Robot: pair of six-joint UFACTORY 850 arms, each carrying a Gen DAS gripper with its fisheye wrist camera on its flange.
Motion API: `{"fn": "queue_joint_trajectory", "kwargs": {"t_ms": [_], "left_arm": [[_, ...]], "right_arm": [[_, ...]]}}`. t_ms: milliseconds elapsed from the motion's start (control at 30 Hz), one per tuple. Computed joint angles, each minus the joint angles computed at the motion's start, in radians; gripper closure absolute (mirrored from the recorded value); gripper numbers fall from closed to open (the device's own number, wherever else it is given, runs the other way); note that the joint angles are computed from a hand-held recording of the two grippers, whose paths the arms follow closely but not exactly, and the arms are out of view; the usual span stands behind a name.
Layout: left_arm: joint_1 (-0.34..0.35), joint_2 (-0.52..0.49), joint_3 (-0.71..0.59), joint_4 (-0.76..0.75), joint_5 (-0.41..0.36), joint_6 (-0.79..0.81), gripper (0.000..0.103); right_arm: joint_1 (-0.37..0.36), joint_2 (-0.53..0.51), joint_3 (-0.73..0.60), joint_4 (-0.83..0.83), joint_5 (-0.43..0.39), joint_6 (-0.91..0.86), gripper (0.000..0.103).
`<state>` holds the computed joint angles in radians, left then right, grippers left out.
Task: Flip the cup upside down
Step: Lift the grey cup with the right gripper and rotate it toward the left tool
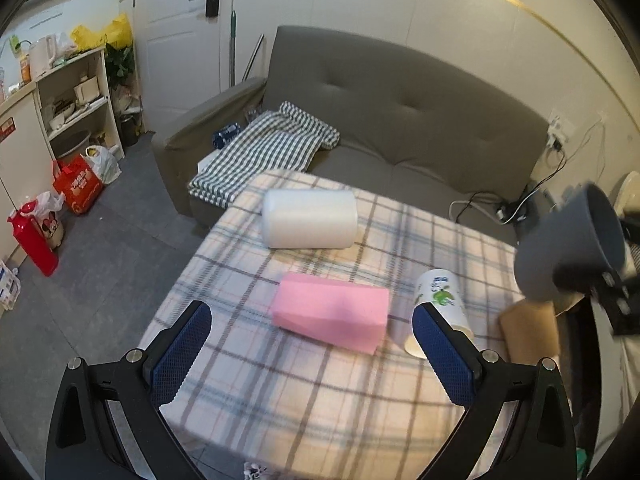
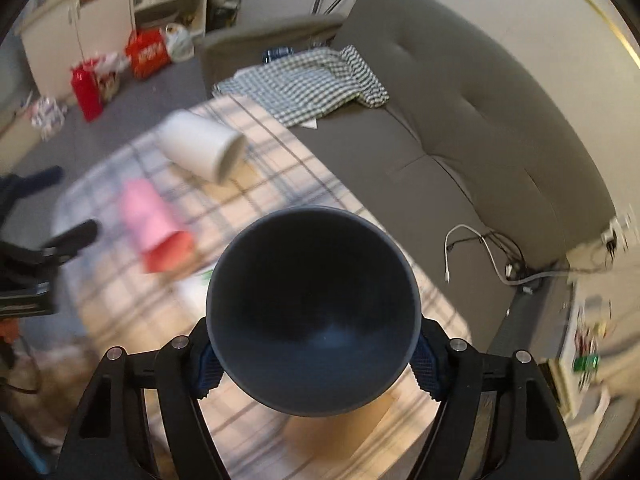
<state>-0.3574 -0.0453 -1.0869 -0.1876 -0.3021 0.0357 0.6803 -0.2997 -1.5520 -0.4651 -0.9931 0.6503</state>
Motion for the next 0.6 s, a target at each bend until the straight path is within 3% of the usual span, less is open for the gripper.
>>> {"fn": "queue_joint_trajectory", "kwargs": {"t_ms": [167, 300, 600], "left_arm": [[0.037, 0.073, 0.061, -0.169, 0.006, 0.191, 0.000], [0.062, 0.100, 0.100, -0.226, 0.004, 0.271, 0.000], [0.091, 0.100, 0.142, -0.222, -0.012, 0.289, 0.000]], "right_arm": [[0.118, 0.076, 0.067, 0.051, -0.035, 0.201, 0.029], [0.180, 0.087, 0.135, 0.128, 0.020, 0.316, 0.029], [0.161, 0.014, 0.192, 0.303, 0.190, 0.378, 0.030]]}}
